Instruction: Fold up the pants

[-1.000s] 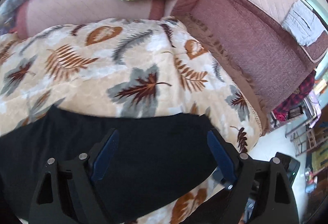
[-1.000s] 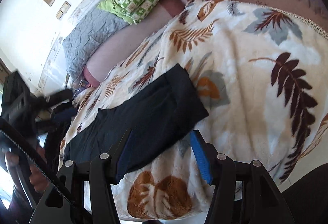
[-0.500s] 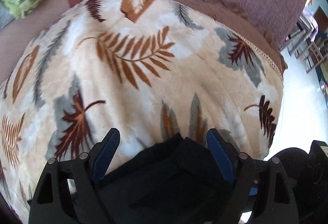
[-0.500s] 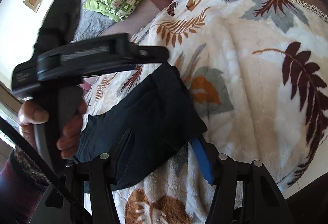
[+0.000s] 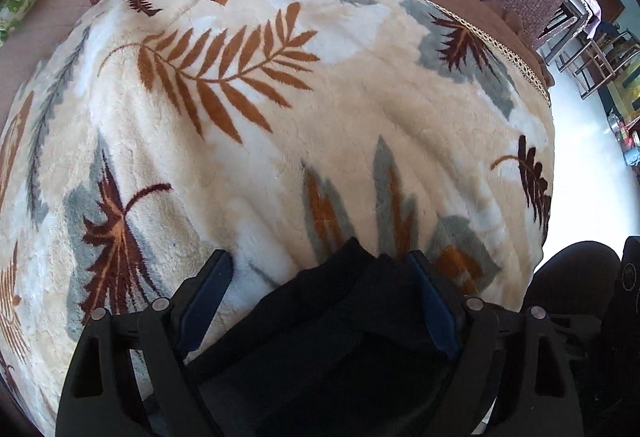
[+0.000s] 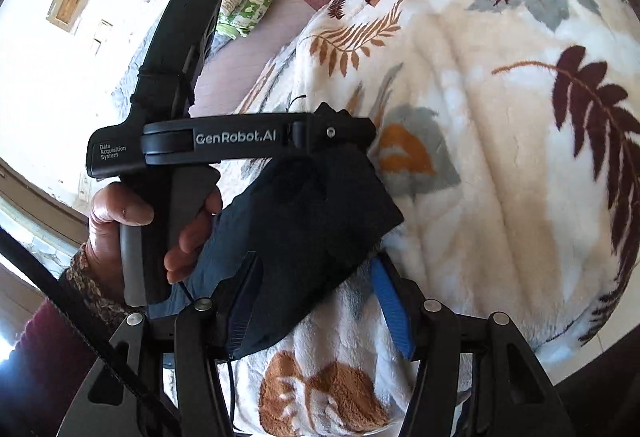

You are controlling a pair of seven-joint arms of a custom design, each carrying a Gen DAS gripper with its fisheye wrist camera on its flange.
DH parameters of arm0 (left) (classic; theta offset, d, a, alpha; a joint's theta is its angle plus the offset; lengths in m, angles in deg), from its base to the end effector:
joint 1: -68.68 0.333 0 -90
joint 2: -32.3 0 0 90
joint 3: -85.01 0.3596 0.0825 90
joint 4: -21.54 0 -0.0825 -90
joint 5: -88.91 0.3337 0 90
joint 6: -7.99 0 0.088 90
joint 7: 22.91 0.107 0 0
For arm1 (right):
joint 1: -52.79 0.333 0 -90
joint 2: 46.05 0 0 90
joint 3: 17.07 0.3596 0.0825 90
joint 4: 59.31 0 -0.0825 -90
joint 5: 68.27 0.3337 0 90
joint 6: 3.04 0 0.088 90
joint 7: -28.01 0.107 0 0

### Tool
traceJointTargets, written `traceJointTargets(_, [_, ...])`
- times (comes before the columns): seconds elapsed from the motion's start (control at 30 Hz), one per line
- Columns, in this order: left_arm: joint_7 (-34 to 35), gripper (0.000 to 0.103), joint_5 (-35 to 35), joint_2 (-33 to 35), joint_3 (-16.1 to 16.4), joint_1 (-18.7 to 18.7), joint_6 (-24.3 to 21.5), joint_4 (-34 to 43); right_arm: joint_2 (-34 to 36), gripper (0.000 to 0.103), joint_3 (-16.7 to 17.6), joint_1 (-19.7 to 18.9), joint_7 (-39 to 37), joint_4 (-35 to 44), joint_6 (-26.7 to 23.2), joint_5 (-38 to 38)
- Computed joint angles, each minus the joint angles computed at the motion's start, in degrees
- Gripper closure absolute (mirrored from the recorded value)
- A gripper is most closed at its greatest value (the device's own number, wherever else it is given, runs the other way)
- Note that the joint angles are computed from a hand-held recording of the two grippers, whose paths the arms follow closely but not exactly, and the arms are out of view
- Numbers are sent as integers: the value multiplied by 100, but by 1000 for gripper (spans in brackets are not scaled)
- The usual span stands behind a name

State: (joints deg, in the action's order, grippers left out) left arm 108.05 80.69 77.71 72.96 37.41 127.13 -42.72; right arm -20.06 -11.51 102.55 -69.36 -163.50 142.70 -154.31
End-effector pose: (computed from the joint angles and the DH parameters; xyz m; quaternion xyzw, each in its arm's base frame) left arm 0.5865 -0.4830 0.4102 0.1151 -0.9798 0.1593 0.0365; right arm 0.3641 0.5335 0.3811 -0.3125 0.8336 -0.0577 0.4518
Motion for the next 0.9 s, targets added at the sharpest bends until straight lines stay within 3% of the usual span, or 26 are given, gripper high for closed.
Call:
traceJointTargets(0.03, [68, 21, 4, -65, -16, 1, 102, -130, 34, 41, 5, -26, -66, 48, 8, 78])
traceJointTargets(0.1, [165, 50, -29, -173, -53, 21, 248, -304, 125, 39, 17, -90, -522, 217, -2, 407])
traceJointTargets(0.2, [193, 82, 63, -249, 16, -16, 432, -353, 292, 42, -5, -174, -1686, 583, -56, 1071])
traceJointTargets(0.23, [187, 86, -41, -205, -35, 61, 289, -215, 328, 62, -51, -154, -1867, 651, -55, 1175])
traceJointTargets(0.27, [178, 89, -134, -184, -76, 117, 201, -122, 362, 75, -77, -158, -2079, 711, -46, 1326])
traceJointTargets(0.37, [337, 90, -463, -443, -206, 341, 418, -487, 348, 82, -273, -15, -1816, 682, 100, 1204])
traceJointTargets(0.47, [526, 90, -856, -826, -323, 585, 817, -1061, 336, 83, -285, 71, -2237, 799, -110, 1305])
traceJointTargets(0.7, [656, 90, -2036, -1441, -441, 1340, 1297, -1934, 742, 83, -266, 144, -4182, 1822, -384, 1991])
traceJointTargets(0.9, [657, 90, -3002, -1622, -417, 2051, 1298, -2294, 1670, 83, -218, 219, -6463, 3601, -712, 2936])
